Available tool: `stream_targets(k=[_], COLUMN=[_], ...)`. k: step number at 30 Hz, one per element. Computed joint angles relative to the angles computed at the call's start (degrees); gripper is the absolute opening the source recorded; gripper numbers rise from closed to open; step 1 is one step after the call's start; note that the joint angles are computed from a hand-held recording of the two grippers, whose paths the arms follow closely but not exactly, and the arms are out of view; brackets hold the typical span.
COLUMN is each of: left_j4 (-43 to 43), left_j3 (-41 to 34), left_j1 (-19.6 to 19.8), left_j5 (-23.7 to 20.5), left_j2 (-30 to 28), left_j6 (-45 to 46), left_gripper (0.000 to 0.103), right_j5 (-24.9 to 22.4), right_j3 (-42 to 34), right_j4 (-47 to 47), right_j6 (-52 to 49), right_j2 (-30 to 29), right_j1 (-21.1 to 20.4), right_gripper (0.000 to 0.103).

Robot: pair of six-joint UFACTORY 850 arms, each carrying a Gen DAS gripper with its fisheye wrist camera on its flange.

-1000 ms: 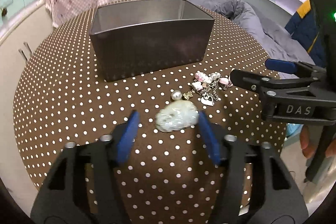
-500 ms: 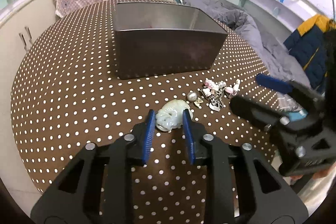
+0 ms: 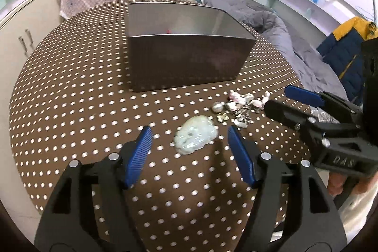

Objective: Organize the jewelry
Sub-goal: 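Grasp the white jade pendant with the left gripper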

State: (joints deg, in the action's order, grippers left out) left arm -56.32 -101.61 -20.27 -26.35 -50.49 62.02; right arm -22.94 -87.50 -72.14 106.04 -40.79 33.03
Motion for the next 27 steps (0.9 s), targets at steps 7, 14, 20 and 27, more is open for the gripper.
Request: stream_targets(k=[7, 14, 20, 27], left_j4=[4.15, 5.61, 0.01, 2.26], left_j3=[1.78, 0.69, 1.51, 3.16], left_j1=[-3.12, -1.71, 0.32, 0.5], left_j5=[8.64, 5.57, 2.87, 4.5], left_j2=[0.58, 0.37, 1.32, 2.29], left_j6=[3.5, 0.08, 1.98, 1.2], left_gripper=[0.036, 0.034, 0.019, 0.018], right_j5=[-0.97, 2.03, 8.5, 7.32], right_j3=[1.0, -1.72, -4.64, -9.87], right_j4=[0.84, 0.8, 2.84, 14.28], right_j6=[0.98, -1.9, -7.84, -21.99], right_j2=[0.3, -1.43, -3.62, -7.0], right_j1=[0.08, 0.64, 0.47, 0.52], right_gripper=[0.068, 0.068, 0.05, 0.046])
